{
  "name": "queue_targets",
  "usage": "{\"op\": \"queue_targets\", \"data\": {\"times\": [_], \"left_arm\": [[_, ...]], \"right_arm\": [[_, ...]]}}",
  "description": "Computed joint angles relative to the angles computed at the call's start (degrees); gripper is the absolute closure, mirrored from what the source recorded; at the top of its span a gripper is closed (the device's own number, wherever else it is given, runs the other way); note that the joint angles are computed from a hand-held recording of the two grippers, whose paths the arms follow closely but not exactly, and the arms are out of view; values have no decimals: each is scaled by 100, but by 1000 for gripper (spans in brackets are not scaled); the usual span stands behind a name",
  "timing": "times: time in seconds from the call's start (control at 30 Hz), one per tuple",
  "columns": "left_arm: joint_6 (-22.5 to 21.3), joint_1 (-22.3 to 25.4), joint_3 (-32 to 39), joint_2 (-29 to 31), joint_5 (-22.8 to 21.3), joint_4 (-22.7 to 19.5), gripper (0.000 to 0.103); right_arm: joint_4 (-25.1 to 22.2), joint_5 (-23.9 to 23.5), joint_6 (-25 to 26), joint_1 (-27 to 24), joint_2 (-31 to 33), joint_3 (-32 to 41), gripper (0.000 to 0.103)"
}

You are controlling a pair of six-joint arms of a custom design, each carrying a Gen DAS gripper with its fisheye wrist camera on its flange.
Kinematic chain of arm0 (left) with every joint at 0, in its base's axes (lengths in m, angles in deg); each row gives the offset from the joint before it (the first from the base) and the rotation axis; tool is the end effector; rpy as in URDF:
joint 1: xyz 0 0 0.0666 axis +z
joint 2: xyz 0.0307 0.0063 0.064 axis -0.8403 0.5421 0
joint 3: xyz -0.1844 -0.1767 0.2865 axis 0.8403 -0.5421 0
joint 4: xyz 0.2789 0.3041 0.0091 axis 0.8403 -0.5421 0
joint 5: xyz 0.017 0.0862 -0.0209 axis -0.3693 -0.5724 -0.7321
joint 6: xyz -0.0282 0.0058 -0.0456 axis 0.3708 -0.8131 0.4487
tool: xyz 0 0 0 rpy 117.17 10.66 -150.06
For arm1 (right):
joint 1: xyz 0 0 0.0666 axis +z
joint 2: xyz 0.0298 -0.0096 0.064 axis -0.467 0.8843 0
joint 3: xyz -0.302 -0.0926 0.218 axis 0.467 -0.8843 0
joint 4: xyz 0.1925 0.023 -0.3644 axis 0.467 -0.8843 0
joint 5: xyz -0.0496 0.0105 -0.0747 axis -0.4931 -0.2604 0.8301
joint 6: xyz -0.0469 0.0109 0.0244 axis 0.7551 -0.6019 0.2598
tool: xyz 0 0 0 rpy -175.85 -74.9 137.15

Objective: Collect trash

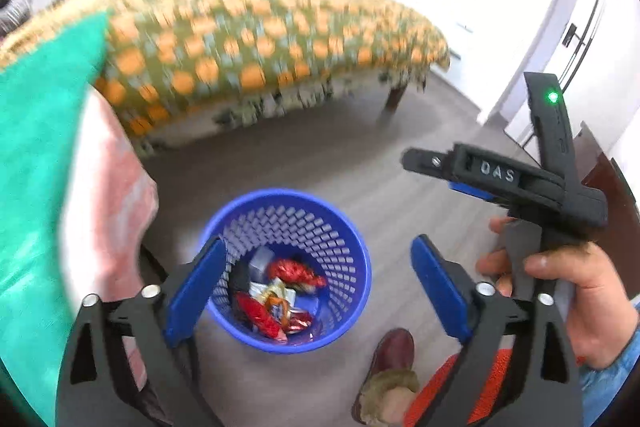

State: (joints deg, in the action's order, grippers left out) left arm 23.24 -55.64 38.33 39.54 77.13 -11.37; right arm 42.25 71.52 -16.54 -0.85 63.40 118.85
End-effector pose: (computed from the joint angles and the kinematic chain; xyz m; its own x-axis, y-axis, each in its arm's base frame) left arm 0.4794 -0.0043 0.4232 -0.6921 0.2800 -0.6652 0.5099 0.8420 -0.1761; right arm 0.4955 0.2455 0.3662 -0.7061 0.4684 -0.5311 0.2642 0.8701 0.4161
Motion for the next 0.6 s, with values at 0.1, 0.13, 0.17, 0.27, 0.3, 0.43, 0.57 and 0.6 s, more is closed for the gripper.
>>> {"op": "queue_targets", "data": {"times": [0.1,0.13,0.17,0.27,0.3,0.43,0.57,0.6], "left_arm": [[-125,281,-342,-571,216,32,5],[-221,404,-381,-688,379,-140,5],[-262,511,-435,-800,491,-249,5],[-352,664,-641,-1092,507,-214,5],[-446,669,-708,-1184,406,-194,5],[-556,714,-1065,-1554,38,31,5],[-582,812,-1211,-1717,-60,32,5],[-586,822,-1220,-1735,-101,19,5]], "right_arm": [[-737,1048,69,477,-400,-17,5],[-967,1471,-13,734,-577,-113,5],[-1154,1691,-164,914,-662,-171,5],[-1246,1880,-726,1332,-961,-506,5],[-1267,1915,-860,1436,-1019,-564,5],[-1818,2744,-1060,1994,-951,-354,5],[-1985,3114,-1185,2276,-968,-340,5],[-2013,3104,-1232,2311,-971,-370,5]]}}
